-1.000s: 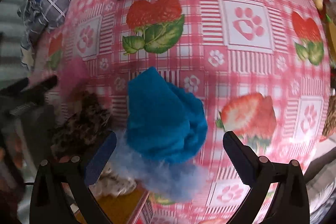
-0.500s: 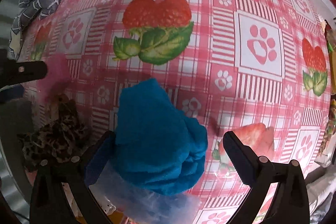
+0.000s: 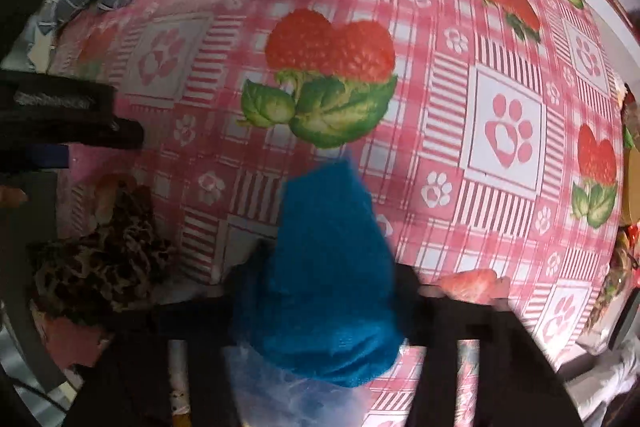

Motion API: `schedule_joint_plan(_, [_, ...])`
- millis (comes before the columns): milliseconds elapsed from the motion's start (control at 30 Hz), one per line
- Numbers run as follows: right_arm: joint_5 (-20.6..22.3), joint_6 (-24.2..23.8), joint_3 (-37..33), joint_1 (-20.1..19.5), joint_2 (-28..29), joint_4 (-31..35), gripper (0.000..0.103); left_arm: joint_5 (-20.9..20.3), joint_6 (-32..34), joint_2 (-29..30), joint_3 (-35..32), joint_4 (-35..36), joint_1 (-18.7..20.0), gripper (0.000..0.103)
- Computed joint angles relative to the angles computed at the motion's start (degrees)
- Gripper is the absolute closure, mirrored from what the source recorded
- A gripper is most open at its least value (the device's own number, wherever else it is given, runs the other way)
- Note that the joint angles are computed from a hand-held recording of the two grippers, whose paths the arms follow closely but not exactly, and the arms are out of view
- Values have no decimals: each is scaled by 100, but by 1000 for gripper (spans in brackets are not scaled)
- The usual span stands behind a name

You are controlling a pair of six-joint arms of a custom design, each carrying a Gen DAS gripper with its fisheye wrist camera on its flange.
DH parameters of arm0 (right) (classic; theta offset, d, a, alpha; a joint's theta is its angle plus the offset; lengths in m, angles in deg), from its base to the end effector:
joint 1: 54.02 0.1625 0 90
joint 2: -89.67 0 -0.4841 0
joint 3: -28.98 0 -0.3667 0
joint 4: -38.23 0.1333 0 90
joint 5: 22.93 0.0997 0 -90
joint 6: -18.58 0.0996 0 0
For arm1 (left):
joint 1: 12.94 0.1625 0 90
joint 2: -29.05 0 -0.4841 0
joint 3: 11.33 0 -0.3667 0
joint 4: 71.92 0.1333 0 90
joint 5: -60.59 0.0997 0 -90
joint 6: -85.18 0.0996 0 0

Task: Organize soft objects
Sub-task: 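Grasp the large pink foam block with the left tool while the right tool grasps the blue fabric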

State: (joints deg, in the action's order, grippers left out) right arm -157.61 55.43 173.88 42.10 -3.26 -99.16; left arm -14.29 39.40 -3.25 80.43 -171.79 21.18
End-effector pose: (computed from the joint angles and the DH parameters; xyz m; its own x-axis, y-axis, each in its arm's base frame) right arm 0.0943 -0.2865 0.2786 -0.6247 0.4891 0.6088 0.3354 0.8720 -0.3564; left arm -0.3966 -0.4611 -0.0329 -0.6476 0.3745 -0.6636 0.1040 0.9062 0.4098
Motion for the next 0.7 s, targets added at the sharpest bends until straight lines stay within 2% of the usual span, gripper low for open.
schedule_joint_plan(167, [62, -95, -208, 41, -257, 120, 65, -34, 194, 27, -2, 59, -92, 28])
schedule_joint_plan(400, [52, 143, -692, 506, -361, 503, 65, 431, 819, -335, 132, -386, -421, 29])
schedule_joint_plan(467, [107, 163, -711, 579, -398, 440, 65, 541, 968, -450, 129, -463, -478, 29])
schedule_joint_plan(633, [104, 492, -923, 953, -438, 795, 65, 794, 1346, -764, 210, -653, -623, 28])
schedule_joint_plan(700, [61, 755, -965, 1161, -527, 1095, 65, 760, 1354, -863, 268, -662, -731, 28])
